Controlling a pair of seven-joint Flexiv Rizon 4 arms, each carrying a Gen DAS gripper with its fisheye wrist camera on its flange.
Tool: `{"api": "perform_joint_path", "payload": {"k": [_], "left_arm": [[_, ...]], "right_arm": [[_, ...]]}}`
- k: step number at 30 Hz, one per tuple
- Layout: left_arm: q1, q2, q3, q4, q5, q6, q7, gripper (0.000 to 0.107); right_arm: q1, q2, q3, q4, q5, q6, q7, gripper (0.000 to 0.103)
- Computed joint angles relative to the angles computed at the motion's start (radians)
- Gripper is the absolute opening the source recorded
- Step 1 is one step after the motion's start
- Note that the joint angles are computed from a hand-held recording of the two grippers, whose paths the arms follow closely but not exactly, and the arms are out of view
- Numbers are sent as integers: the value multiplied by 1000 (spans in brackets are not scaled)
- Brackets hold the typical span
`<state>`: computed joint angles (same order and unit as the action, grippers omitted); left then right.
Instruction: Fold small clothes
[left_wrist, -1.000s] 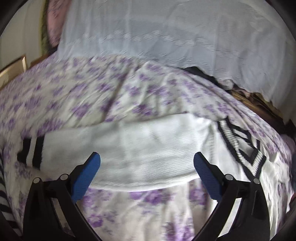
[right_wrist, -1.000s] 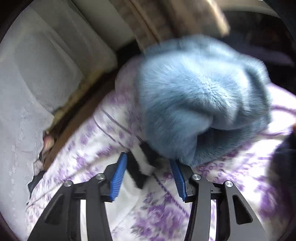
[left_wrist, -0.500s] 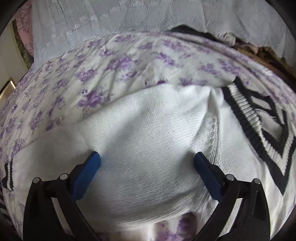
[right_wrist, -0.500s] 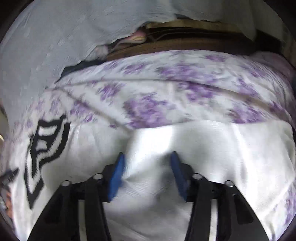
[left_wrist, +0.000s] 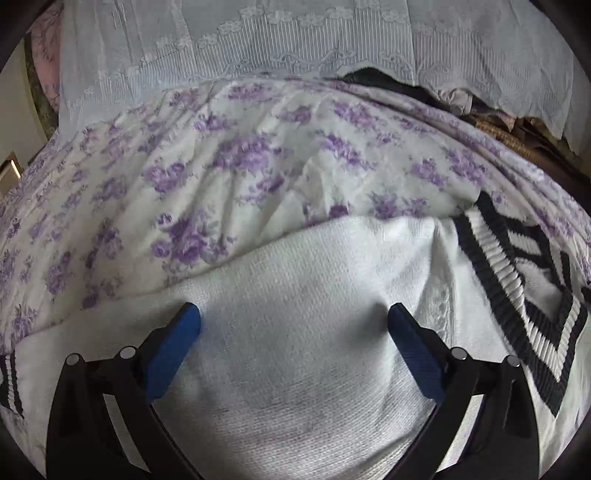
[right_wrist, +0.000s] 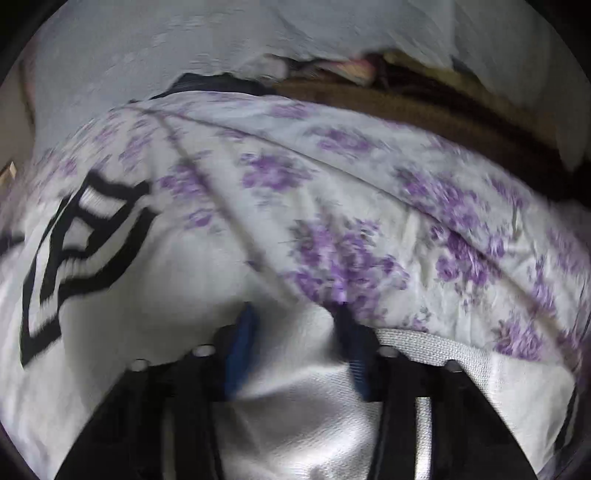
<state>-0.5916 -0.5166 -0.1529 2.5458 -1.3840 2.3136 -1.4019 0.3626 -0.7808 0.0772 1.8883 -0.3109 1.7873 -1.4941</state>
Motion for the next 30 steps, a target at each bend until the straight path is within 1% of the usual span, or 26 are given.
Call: {"api": "perform_joint_path", "payload": {"k": [2,5,6,7,8,9,10,11,12,13,14,15,16,17,18,19,20,21,22,23,24,25,27,28,29,30], "left_arm": [[-10,-15,-11,-26,-70,17,63,99],[3,-23,-26,-45,-100,22,106,99],[1,-28,-29,-48,-109,38,113,99],[-1,-33,-35,-54,-127,54,121,99],[2,-36,-41,-58,-136,60,127,99],[6,-40,-46,-62,-143,64,136,99],[8,-43,-52,-66,-154,69,145,99],[8,-49,-60,-76,-175,77,165,99],[8,-51,-67,-80,-188,87,176,99],[6,-51,-72,-79,-193,99,180,99],[-3,-47,-71,-69,-174,118,165,99],[-17,-34,-62,-45,-119,141,125,99],[-27,-19,-52,-22,-56,158,80,99],[-30,-3,-42,-2,8,162,39,99],[-22,18,-29,25,113,154,-16,99],[-12,31,-19,40,199,138,-51,99],[-11,34,-15,32,227,103,-38,99],[-23,23,-11,12,205,66,2,99],[-42,-9,-11,-30,121,12,93,99],[-63,-43,-14,-72,11,-16,182,99],[-56,-63,-30,-89,-33,-20,221,99],[-72,-56,-21,-78,-23,9,198,99],[-92,-30,-27,-41,-22,73,142,99],[-91,-4,-17,20,57,100,36,99],[-89,10,-14,54,84,109,-20,99],[-91,20,-17,75,62,101,-45,99]], "right_arm": [[37,18,-39,35,31,55,2,16],[11,28,-13,22,92,113,10,15],[-32,25,20,6,60,119,57,15],[-54,15,21,-6,-5,129,133,15],[-48,5,16,-24,-4,106,146,15],[-15,-12,-1,-58,61,50,102,16],[21,-37,-41,-90,63,-26,119,18],[42,-64,-67,-112,46,-45,160,18],[52,-64,-71,-101,94,0,138,21],[90,-45,-108,-79,144,20,137,27],[134,-29,-151,-47,200,70,142,36],[150,-15,-175,-2,191,155,182,37],[138,4,-178,54,117,240,239,37],[112,26,-148,93,74,272,239,37],[115,50,-127,130,96,278,184,39],[145,62,-129,147,167,264,117,44],[162,65,-126,159,211,235,76,45],[151,57,-105,147,221,189,65,46],[112,36,-78,129,174,123,104,48],[46,18,-18,112,148,121,110,48],[-9,28,37,118,124,120,124,47],[-52,49,72,134,127,121,156,49],[-122,67,108,200,82,254,215,52],[-124,86,93,234,103,296,219,57],[-97,105,67,242,190,277,190,64],[-73,107,18,244,211,249,219,67]]}}
